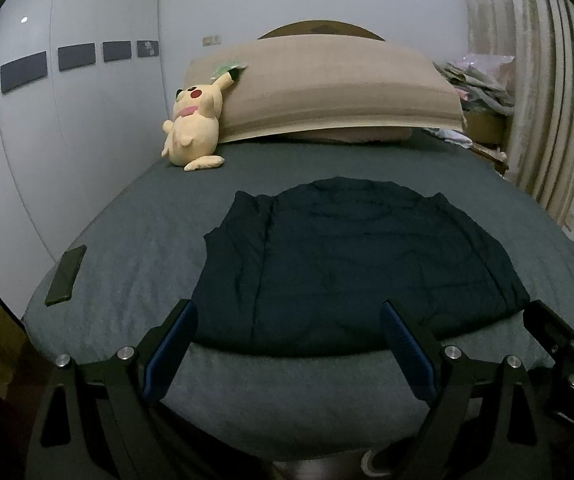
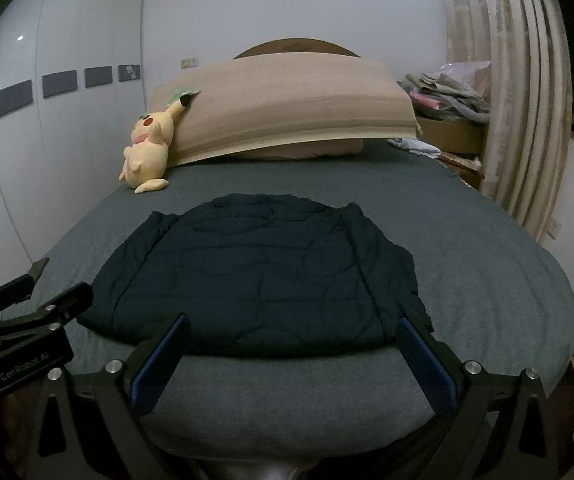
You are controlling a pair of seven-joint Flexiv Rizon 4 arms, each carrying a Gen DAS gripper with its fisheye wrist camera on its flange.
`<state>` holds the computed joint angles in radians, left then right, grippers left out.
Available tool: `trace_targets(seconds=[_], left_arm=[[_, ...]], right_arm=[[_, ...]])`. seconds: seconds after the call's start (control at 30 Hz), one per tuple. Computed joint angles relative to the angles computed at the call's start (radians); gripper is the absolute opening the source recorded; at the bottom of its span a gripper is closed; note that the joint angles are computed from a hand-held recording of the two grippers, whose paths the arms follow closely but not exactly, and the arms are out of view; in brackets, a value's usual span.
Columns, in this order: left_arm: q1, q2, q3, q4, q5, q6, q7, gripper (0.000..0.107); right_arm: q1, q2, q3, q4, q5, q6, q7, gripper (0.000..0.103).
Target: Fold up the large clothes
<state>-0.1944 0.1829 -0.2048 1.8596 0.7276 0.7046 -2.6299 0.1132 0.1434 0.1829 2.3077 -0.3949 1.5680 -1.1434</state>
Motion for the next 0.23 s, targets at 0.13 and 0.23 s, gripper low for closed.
trace_targets(seconds=[0.13, 0.23], left_arm=[[-0.001, 0.001, 0.002, 0.007, -0.007, 0.017, 0.004, 0.093], [0.0, 0.001, -0.005, 0.004, 0.004, 0.014, 0.001, 0.093]], right_arm=[[-0.004, -0.002, 0.003, 0.0, -0.01, 0.001, 0.007, 0.103], [-0.011, -0.003, 0.007, 0.0, -0.023, 0.002, 0.017, 0.103]])
